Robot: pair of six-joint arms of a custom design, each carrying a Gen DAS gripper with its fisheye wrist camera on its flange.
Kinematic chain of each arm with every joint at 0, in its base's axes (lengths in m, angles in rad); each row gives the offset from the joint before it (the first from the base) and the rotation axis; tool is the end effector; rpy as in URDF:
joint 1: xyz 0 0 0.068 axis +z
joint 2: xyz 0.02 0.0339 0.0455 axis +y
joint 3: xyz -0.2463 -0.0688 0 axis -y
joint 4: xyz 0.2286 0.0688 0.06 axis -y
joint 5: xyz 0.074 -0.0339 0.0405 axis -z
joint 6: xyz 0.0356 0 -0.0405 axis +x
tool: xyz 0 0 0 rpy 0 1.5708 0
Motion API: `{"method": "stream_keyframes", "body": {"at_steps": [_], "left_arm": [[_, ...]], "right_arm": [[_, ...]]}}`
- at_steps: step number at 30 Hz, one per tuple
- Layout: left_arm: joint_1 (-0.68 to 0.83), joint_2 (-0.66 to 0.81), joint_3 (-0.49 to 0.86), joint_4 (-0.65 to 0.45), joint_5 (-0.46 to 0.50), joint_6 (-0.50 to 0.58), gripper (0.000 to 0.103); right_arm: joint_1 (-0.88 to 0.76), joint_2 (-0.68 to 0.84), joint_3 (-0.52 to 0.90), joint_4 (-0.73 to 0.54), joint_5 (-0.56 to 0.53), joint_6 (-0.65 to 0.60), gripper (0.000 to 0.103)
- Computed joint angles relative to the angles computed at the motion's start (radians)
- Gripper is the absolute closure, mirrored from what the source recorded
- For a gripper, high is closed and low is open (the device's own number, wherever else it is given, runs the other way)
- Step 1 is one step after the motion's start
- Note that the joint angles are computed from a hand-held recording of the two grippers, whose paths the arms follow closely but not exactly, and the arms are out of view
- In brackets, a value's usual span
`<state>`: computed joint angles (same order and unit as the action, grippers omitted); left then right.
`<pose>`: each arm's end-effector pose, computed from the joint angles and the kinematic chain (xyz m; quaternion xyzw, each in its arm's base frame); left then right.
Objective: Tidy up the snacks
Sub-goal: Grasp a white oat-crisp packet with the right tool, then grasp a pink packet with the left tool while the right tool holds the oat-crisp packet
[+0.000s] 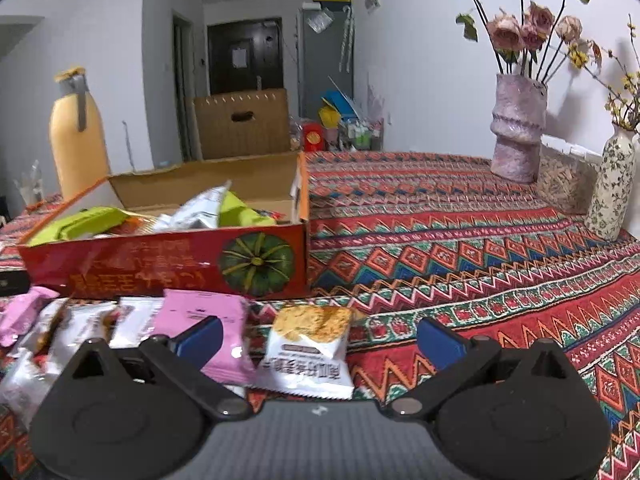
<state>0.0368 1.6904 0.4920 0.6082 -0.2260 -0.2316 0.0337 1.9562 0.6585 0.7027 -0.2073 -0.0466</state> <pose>0.2783 0.0182 0.1064 -0.1699 0.8616 0.0535 0.4753 0.3217 0.0182 0.0768 -0.0837 0.8759 0.0884 0.4668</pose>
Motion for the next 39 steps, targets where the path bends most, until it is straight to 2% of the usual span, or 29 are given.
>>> {"method": "stream_keyframes", "body": {"at_steps": [6, 8, 12, 17, 30, 35, 39], "left_arm": [[-0.001, 0.015, 0.016, -0.016, -0.007, -0.006, 0.000], [-0.001, 0.018, 0.019, -0.019, -0.007, -0.007, 0.000], [0.000, 0.023, 0.025, -0.027, -0.003, -0.007, 0.000], [0.000, 0.026, 0.024, -0.021, -0.003, -0.007, 0.000], [-0.004, 0.041, 0.033, -0.032, -0.016, -0.011, 0.000], [-0.007, 0.042, 0.042, -0.044, -0.031, -0.013, 0.000], [0.000, -0.002, 0.042, -0.097, -0.025, -0.019, 0.000]], "right_arm": [[0.020, 0.084, 0.131, -0.102, 0.040, 0.015, 0.005], [0.020, 0.100, 0.150, -0.107, 0.038, 0.040, 0.017], [0.020, 0.131, 0.181, -0.135, 0.033, 0.048, 0.028], [0.027, 0.145, 0.177, -0.117, 0.040, 0.033, 0.057], [0.006, 0.128, 0.062, 0.101, 0.013, 0.084, 0.059], [0.002, 0.127, 0.047, 0.137, 0.008, 0.086, 0.059], [-0.002, 0.128, 0.035, 0.163, -0.003, 0.087, 0.059]]}}
